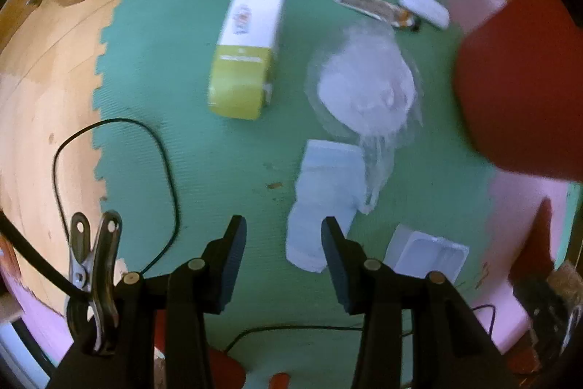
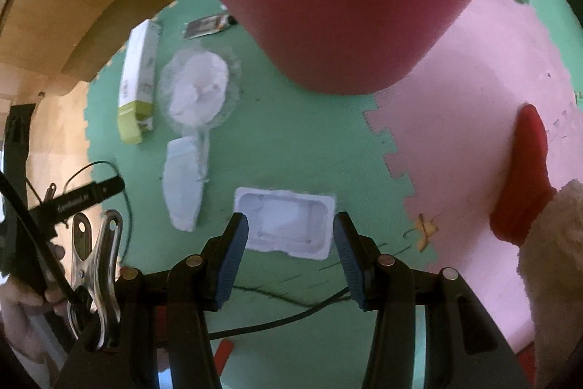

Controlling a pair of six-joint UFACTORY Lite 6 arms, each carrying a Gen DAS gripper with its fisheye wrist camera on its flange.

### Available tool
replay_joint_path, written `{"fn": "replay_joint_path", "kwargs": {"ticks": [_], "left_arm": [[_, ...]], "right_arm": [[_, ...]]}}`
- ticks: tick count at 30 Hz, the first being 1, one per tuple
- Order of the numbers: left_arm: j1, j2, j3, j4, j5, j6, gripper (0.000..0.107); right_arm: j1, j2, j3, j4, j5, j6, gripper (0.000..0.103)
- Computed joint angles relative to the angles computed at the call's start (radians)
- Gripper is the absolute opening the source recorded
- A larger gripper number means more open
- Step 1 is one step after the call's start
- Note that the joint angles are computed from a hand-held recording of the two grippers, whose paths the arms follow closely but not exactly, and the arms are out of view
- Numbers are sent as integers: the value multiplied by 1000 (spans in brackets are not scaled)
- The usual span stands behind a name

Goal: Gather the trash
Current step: 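Lower the left tool onto the blue face mask while the right tool lowers onto the white plastic tray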

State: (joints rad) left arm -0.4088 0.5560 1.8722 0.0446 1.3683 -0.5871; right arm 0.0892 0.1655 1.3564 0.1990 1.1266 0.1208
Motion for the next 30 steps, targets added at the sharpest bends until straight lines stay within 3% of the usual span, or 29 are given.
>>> {"fn": "replay_joint_path", "kwargs": {"ticks": [16, 30], "left_arm": [[-57, 67, -184, -33, -207, 9, 48], [-52, 97, -234, -32, -272, -13, 48]], "right_arm": [[-66, 91, -190, 37, -90, 32, 50], [-32, 175, -234, 20, -151, 33, 50]]}}
